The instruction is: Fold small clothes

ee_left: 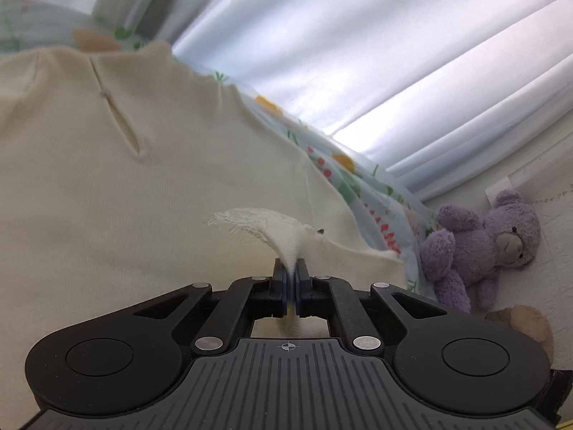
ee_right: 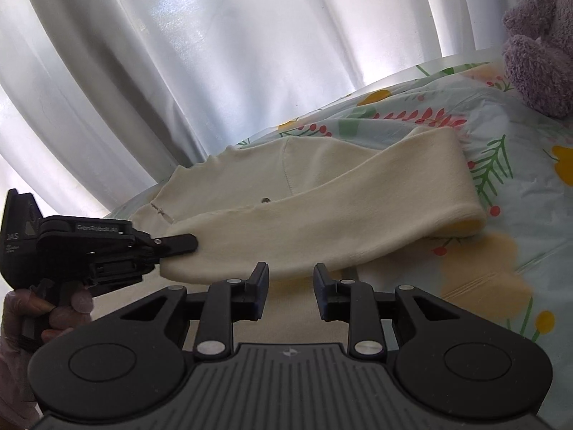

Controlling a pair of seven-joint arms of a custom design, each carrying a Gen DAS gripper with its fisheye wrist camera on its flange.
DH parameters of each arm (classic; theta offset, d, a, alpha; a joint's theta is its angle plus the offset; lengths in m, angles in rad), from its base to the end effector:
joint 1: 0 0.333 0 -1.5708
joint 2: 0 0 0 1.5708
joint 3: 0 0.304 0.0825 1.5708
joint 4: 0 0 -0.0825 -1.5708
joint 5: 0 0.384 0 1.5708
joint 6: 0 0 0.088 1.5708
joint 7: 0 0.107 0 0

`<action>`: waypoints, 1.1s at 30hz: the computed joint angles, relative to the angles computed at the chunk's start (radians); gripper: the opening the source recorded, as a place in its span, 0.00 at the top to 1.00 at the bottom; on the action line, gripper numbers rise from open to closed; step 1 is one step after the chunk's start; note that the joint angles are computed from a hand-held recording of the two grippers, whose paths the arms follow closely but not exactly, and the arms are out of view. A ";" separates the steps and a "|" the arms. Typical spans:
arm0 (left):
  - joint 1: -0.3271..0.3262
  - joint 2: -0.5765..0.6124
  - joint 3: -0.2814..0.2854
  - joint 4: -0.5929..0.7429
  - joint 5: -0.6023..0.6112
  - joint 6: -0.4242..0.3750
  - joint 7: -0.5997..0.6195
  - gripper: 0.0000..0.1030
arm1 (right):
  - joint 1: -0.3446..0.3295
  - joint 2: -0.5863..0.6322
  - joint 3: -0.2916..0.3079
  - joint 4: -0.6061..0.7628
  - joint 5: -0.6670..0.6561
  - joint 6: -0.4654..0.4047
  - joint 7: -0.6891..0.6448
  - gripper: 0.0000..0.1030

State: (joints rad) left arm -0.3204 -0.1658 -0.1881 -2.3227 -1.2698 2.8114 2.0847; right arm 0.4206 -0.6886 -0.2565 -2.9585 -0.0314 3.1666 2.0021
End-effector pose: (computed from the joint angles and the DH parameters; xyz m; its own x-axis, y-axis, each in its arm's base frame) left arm 0.4697 -0.2111 0.4429 -0.1290 -0.7545 0.6435 -0.8561 -0.2427 -0.4562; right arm 0.3519 0.0655 0.4315 -0.0529 -0.8939 -0.4452 -0.6818 0.3581 -0.6379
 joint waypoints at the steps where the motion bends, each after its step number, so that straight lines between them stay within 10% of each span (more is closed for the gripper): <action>1: 0.005 -0.016 -0.001 -0.007 0.024 0.017 -0.005 0.95 | -0.008 0.010 0.001 0.007 0.008 0.002 0.011 0.70; 4: 0.014 -0.059 -0.002 -0.039 0.104 0.084 -0.032 0.95 | -0.010 0.043 -0.022 0.027 0.045 0.006 0.058 0.57; 26: 0.026 -0.153 0.143 -0.166 0.360 0.219 -0.243 0.95 | 0.423 0.199 -0.463 0.132 0.147 0.132 0.227 0.64; 33: 0.070 -0.146 0.113 -0.176 0.462 0.250 -0.322 0.95 | 0.311 0.300 -0.340 0.174 0.093 0.127 0.342 0.91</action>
